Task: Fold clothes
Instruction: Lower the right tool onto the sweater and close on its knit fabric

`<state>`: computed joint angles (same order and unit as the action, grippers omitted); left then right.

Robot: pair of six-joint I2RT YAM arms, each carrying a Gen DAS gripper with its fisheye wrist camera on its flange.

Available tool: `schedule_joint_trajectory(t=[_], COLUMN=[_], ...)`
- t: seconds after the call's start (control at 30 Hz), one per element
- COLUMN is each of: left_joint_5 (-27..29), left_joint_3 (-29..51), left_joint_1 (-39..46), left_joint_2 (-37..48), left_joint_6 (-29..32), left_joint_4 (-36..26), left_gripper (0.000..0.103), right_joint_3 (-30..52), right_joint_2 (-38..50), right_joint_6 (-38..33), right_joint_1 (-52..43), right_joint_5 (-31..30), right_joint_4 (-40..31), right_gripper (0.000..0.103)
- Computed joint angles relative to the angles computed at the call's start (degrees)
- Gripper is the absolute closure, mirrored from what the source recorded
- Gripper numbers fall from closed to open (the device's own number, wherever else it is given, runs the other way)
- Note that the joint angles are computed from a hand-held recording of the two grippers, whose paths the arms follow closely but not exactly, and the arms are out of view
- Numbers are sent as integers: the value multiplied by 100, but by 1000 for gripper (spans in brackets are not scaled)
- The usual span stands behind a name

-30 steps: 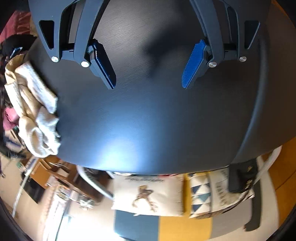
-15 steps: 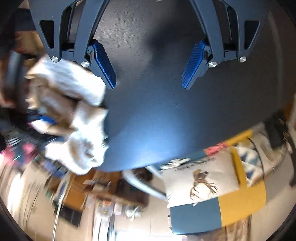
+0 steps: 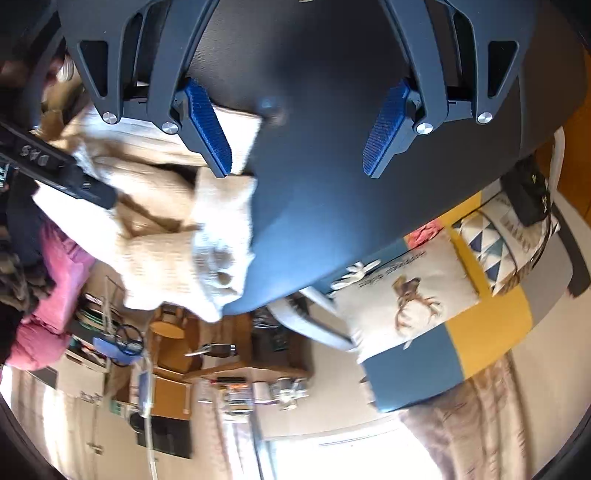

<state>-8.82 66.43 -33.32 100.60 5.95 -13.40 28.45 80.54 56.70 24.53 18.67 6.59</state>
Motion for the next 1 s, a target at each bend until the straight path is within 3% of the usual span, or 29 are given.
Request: schedule_joint_trajectory(t=[0.43, 0.7, 0.87, 1.0], left_joint_5=[-168, -183, -104, -43], left_joint_3=[-175, -292, -489, -663], left_joint_1=[-491, -472, -255, 41], left_joint_2=[-164, -174, -64, 64], left_joint_6=[-6, -41, -60, -96], left_joint_4=[-3, 48, 154, 214], left_gripper=[26, 26, 26, 26], right_joint_3=[-38, 198, 674, 926], right_joint_2=[-21, 135, 475, 773], right_joint_6=[81, -68, -233, -394], right_joint_1=[365, 544, 637, 371], right_joint_5=[664, 867, 1209, 985], right_joint_4=[-140, -451, -991, -974], right_gripper=[17, 17, 17, 18])
